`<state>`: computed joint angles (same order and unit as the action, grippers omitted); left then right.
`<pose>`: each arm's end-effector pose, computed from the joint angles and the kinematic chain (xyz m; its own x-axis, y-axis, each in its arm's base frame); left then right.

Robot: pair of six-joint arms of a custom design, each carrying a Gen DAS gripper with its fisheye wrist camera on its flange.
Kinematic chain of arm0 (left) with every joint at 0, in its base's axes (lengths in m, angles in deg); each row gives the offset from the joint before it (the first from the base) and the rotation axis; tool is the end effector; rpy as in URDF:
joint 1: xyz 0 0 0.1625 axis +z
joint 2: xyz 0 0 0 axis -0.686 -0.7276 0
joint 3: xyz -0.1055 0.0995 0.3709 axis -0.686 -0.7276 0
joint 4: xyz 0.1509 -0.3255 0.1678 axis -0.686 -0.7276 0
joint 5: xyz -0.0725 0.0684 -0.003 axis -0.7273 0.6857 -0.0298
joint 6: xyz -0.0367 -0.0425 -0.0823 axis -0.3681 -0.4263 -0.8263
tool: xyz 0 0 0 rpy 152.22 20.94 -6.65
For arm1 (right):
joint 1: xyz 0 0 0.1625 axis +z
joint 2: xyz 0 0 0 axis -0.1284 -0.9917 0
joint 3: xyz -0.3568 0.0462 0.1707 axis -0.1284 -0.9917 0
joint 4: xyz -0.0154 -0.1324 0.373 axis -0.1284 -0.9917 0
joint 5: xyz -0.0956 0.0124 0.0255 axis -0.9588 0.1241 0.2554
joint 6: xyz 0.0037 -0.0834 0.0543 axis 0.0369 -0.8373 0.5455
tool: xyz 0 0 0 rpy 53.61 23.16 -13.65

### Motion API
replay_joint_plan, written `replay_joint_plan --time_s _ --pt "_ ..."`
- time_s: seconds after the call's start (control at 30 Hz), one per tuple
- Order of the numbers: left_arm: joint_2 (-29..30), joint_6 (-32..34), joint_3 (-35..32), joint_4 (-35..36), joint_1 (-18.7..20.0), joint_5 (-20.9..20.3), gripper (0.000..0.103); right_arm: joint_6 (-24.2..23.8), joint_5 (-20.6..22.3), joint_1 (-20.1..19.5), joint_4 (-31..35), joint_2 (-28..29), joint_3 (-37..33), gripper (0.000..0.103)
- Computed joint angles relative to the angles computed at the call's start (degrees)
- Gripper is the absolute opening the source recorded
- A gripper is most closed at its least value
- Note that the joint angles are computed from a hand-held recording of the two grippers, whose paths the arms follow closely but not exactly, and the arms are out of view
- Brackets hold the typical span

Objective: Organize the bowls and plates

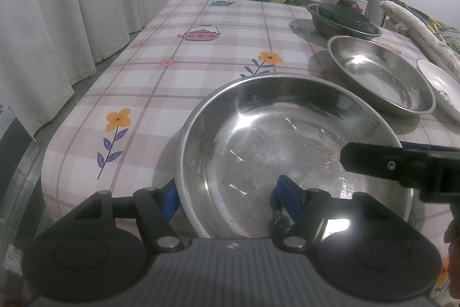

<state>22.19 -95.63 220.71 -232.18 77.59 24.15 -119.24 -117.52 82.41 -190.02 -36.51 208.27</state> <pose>-0.1770 -0.3846 0.0058 -0.6963 -0.0505 -0.7160 0.4325 0.7665 -0.4747 0.0419 -0.4048 0.1164 -0.8908 -0.3654 0.2700 -0.4536 0.7480 -0.4844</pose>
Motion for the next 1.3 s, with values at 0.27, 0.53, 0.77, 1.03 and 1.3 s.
replay_joint_plan --time_s 0.27,0.53,0.77,1.03,1.3 --pt "0.01 -0.02 0.0 -0.04 0.0 -0.05 0.07 0.63 0.73 -0.46 -0.41 -0.01 0.22 0.102" --pt "-0.08 0.06 0.0 0.01 0.04 -0.04 0.07 1.62 1.08 -0.54 1.51 -0.79 -0.3 0.102" --pt "0.05 -0.31 0.02 0.0 -0.02 0.17 0.069 2.77 0.68 -0.76 1.49 -1.85 0.01 0.089" --pt "-0.62 -2.67 0.8 0.8 -0.58 1.25 0.049 -1.83 -3.35 0.19 -7.12 1.11 1.48 0.043" --pt "-1.68 -1.27 1.82 -0.83 -1.45 -0.9 0.04 -2.25 -4.49 0.03 -9.26 0.87 2.34 0.03"
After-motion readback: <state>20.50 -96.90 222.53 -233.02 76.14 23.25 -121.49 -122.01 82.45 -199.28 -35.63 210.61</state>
